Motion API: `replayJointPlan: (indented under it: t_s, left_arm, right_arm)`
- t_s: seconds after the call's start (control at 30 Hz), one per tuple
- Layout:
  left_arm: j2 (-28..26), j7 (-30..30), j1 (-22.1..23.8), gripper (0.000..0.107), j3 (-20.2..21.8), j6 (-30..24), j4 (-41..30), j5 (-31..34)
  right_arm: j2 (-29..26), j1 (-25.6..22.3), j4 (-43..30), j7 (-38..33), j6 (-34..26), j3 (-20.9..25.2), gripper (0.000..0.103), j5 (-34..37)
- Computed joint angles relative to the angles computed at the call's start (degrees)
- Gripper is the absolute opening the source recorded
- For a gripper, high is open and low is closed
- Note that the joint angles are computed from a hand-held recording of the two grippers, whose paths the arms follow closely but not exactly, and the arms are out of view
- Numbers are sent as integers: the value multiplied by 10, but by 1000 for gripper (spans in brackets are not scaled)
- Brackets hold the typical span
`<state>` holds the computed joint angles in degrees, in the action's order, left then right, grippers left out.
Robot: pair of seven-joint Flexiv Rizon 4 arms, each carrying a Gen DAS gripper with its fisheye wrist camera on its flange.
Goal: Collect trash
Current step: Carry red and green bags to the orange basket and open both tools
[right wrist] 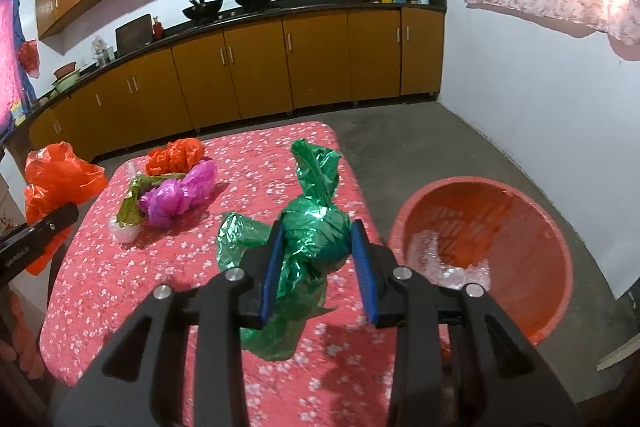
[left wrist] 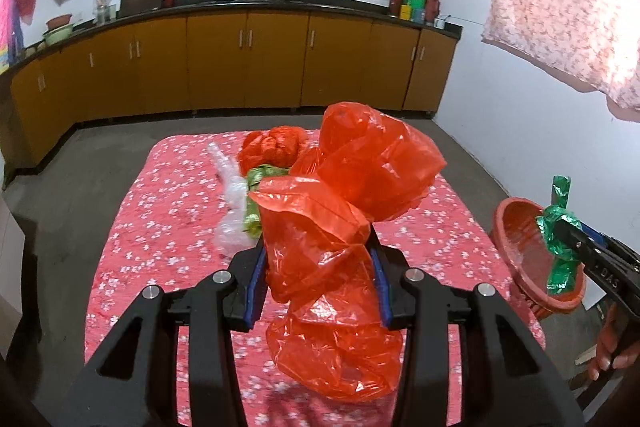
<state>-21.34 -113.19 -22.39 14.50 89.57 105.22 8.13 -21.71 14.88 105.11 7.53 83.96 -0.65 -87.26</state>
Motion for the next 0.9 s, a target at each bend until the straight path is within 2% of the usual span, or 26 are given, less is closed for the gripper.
replayJointPlan:
  t_s: [0.9]
  left_arm:
    - [-55,57,-34,43,-45,-26,-73,-15]
  right_arm:
    - [63,-98,80,117,-37,27,34,-100]
